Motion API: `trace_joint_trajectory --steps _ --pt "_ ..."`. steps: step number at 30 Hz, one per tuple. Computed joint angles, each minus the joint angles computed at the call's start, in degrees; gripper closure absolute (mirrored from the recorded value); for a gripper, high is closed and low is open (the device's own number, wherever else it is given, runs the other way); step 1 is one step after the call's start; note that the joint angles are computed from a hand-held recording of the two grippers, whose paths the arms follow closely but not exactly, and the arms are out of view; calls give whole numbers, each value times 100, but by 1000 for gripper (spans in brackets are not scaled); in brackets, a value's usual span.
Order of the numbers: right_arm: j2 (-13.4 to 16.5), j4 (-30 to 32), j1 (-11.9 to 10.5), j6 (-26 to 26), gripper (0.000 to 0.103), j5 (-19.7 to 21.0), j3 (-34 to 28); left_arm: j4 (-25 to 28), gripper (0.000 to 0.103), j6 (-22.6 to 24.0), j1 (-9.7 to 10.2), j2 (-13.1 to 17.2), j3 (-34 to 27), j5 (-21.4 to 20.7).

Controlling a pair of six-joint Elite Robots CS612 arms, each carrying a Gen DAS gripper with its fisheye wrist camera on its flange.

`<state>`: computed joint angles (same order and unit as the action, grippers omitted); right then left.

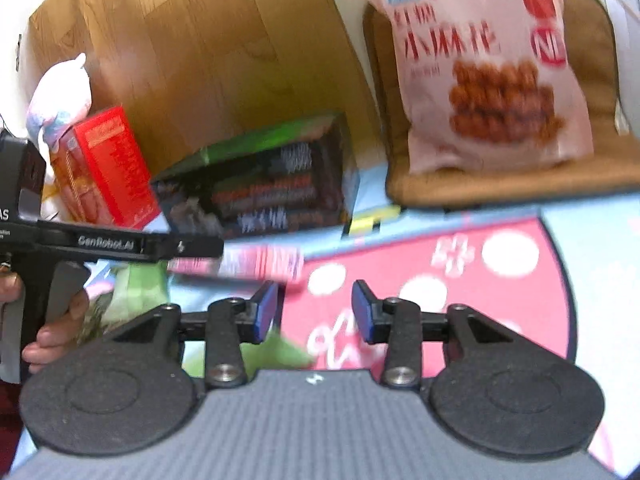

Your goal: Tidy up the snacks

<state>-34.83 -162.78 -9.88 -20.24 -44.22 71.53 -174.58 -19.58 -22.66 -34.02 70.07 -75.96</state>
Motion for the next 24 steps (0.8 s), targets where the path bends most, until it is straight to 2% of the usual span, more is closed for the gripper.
trace_joint_trajectory --steps 2,7,9,15,18,21,22,24 --pt "-67 71 -13 -13 57 111 103 276 33 -66 -49 -40 26 90" --pt "-172 32 -7 -113 59 146 315 418 34 204 -251 -188 291 348" --pt "-230 187 -21 -359 60 251 389 346 34 243 -347 -266 459 527" --pt "-468 427 -86 -1178 61 427 781 -181 34 -9 -535 -586 1181 602" --pt "-580 779 -156 -1617 61 645 927 -473 34 -175 -591 -770 1572 427" --pt "-678 1823 -221 -2366 61 921 874 -846 33 -311 -510 -937 1870 -210" --pt "-676 2005 -231 -2452 61 987 822 -964 33 -402 -482 -956 1899 -296" --pt "-605 1731 -221 -2142 61 1034 714 -1172 33 -677 -400 -967 1869 -417"
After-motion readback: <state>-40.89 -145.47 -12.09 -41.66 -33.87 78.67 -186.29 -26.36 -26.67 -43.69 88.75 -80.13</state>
